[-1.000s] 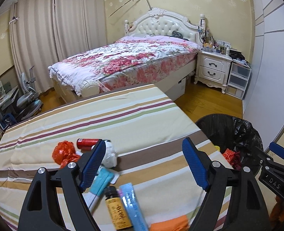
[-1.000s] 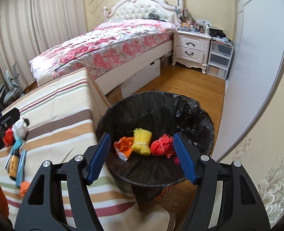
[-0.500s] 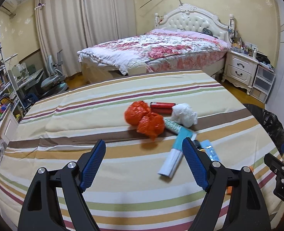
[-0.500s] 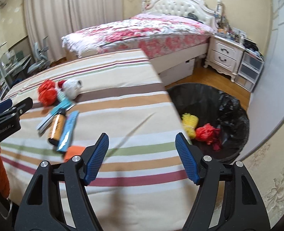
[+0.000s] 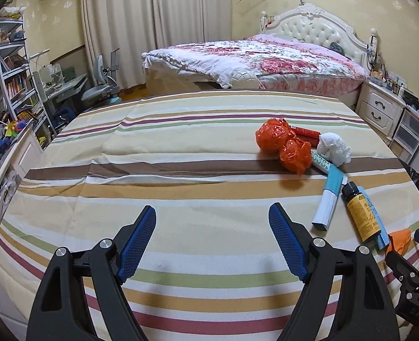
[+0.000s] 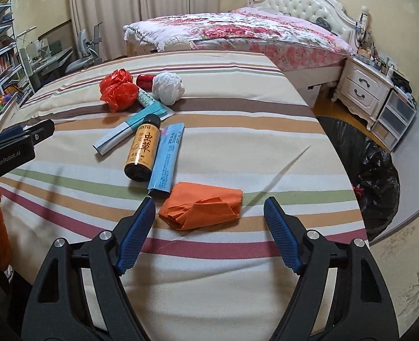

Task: Collect trash
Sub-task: 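Move both tools back to the bed toward the orange cloth, then grasp the folded orange cloth with the right tool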

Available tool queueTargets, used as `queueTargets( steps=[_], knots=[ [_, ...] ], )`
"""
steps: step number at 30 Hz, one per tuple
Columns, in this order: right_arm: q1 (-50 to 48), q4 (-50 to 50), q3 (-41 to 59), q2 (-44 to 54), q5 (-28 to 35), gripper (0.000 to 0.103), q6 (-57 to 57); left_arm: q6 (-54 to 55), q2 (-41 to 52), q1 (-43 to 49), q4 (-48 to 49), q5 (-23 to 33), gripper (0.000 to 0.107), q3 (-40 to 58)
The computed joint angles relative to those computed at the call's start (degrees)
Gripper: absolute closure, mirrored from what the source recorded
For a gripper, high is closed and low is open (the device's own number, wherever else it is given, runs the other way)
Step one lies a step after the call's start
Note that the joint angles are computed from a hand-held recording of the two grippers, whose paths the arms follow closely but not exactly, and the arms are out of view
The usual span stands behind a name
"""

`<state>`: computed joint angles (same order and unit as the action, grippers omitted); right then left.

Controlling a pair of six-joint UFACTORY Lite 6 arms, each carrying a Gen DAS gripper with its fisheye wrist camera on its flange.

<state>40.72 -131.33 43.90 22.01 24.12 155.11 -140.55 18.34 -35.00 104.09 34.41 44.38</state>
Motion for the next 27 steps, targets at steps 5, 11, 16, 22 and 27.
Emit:
queueTargets(
  steps=[5, 11, 16, 22, 27],
  knots=[
    [-0.3, -0.5, -0.4, 0.5, 1.7, 0.034, 0.5, -1.3, 0.8, -0.7, 0.7, -0.6, 0.028, 0.1],
    [-2.1, -3.6, -0.7, 0.5, 1.9, 0.039, 2.8, -0.3, 1.8, -1.8, 0.0, -0.5, 0.028, 1.3],
    [-2.5, -5.2, -1.6, -0.5, 1.1, 0.033, 4.3, -0.2, 2.5, -2.1, 0.0, -0.5, 0.028, 1.8],
    [-1.9, -3.3, -3.1, -1.4, 1.7, 0.028, 4.3, -1.4, 2.0, -1.6, 0.9, -0.9, 0.028, 1.2],
    [-1.0, -0.5, -2.7, -0.9, 2.9, 0.044, 1.9, -1.5, 2.1, -1.9, 0.9, -0.7, 0.028, 1.2]
  ],
)
